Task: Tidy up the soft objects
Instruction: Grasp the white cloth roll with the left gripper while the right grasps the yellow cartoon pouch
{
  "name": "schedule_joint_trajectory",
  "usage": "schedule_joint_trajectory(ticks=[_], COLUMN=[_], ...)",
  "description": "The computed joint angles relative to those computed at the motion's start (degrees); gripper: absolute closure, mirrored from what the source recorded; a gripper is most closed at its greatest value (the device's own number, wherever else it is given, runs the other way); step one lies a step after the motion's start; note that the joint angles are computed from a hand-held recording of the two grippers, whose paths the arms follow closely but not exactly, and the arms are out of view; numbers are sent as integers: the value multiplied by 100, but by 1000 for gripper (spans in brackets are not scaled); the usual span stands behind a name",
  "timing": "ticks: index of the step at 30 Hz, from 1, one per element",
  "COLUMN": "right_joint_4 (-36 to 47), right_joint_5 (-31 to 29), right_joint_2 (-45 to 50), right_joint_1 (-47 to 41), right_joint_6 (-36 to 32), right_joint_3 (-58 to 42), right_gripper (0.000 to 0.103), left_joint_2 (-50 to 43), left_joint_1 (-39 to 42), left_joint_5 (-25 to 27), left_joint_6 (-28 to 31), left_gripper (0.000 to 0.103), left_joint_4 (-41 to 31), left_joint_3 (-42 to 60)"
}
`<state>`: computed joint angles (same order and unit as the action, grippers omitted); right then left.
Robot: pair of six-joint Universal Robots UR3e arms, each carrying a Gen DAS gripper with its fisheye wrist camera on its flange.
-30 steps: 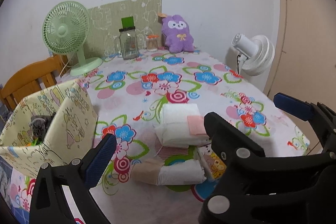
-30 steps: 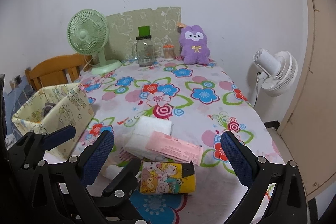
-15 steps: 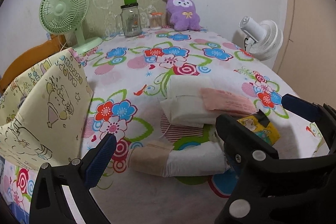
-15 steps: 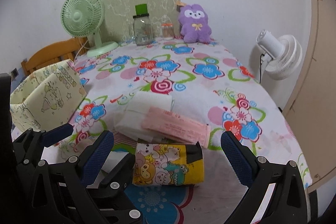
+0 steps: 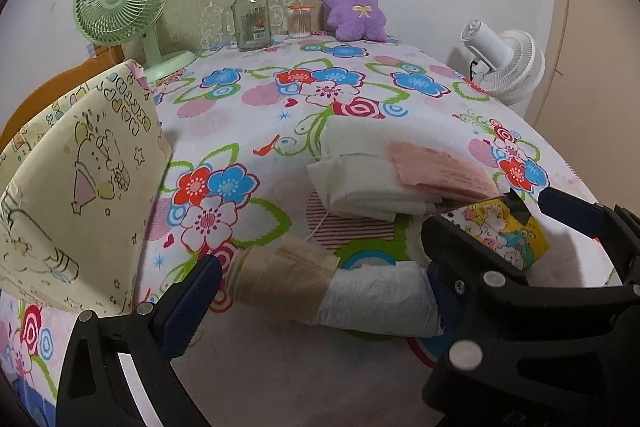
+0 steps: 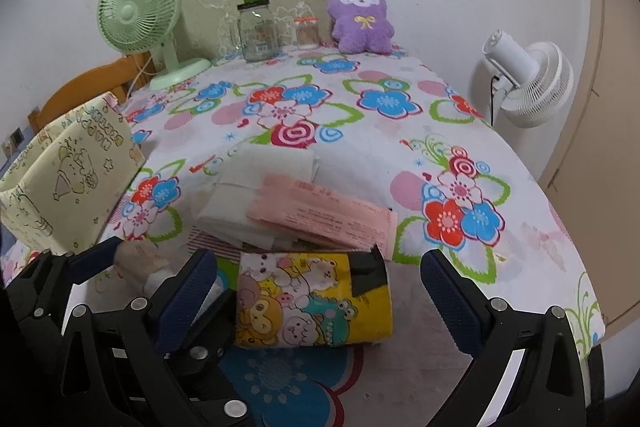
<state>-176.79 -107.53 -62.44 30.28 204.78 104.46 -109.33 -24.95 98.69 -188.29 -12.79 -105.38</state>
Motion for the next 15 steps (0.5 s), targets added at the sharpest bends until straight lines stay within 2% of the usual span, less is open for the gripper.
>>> schedule_joint_trajectory(ticks=[3, 5, 10, 15], right_joint_4=[150, 177, 126, 101], right_joint_5=[190, 314, 464, 503], right_joint_2=[-31, -44, -38, -38], right_joint_1=[-87, -134, -159, -170], right_joint_6=[49, 83, 13, -1], right_joint_3=[41, 92, 147, 147], right_gripper=[2, 9, 20, 23], left_joint_2=[8, -8, -60, -146], left_joint_1=[-40, -87, -205, -261], left_joint_5=[65, 112, 303, 362], left_joint_6=[-23, -15, 25, 160], left_gripper=[0, 0, 0, 3], left_joint_4=[11, -15, 11, 55], left_joint_3=[-46, -42, 14, 111])
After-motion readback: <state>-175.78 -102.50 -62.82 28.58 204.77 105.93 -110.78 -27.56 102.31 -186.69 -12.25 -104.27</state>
